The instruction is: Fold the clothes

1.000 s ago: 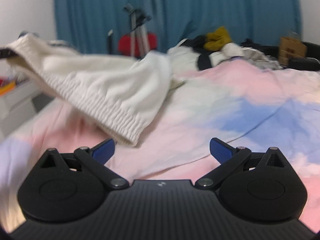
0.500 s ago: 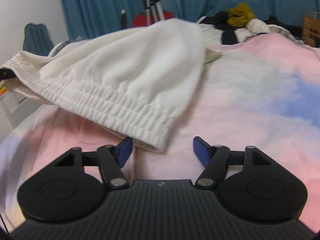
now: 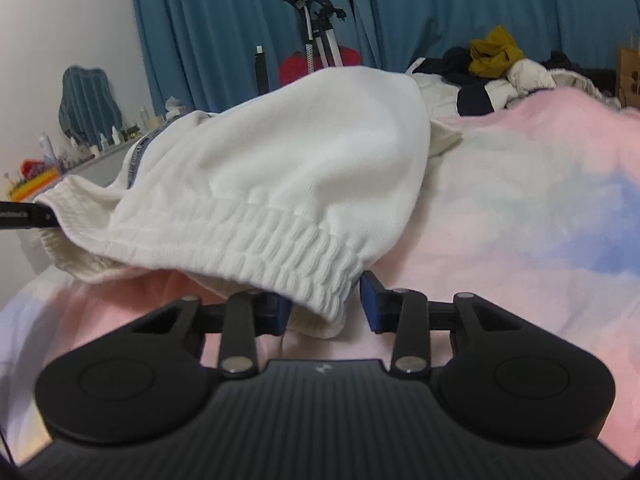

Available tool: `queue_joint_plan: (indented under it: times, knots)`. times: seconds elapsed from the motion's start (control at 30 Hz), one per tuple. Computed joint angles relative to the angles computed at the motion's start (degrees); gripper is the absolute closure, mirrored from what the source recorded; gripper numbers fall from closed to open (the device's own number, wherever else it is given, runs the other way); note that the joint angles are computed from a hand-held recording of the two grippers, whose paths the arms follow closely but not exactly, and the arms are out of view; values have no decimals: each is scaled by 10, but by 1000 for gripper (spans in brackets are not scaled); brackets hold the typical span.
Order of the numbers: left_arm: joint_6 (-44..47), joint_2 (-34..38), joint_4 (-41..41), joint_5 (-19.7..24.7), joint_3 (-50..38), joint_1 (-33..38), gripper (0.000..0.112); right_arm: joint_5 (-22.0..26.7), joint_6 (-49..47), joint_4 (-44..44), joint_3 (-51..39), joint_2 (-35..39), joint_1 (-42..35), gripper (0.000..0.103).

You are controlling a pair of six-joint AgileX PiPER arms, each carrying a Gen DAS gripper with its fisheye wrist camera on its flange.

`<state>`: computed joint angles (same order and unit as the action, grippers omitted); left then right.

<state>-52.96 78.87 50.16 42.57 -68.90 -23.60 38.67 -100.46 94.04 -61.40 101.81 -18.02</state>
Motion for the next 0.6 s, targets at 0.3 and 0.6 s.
queue_joint_plan:
  times: [0.3, 0.6]
  knots:
    - [10, -2, 28, 17, 10, -32, 95, -2, 5, 22, 6, -46, -27, 91]
    - [15, 16, 71, 45, 36, -96, 66, 35, 50, 15, 27, -109, -79, 92]
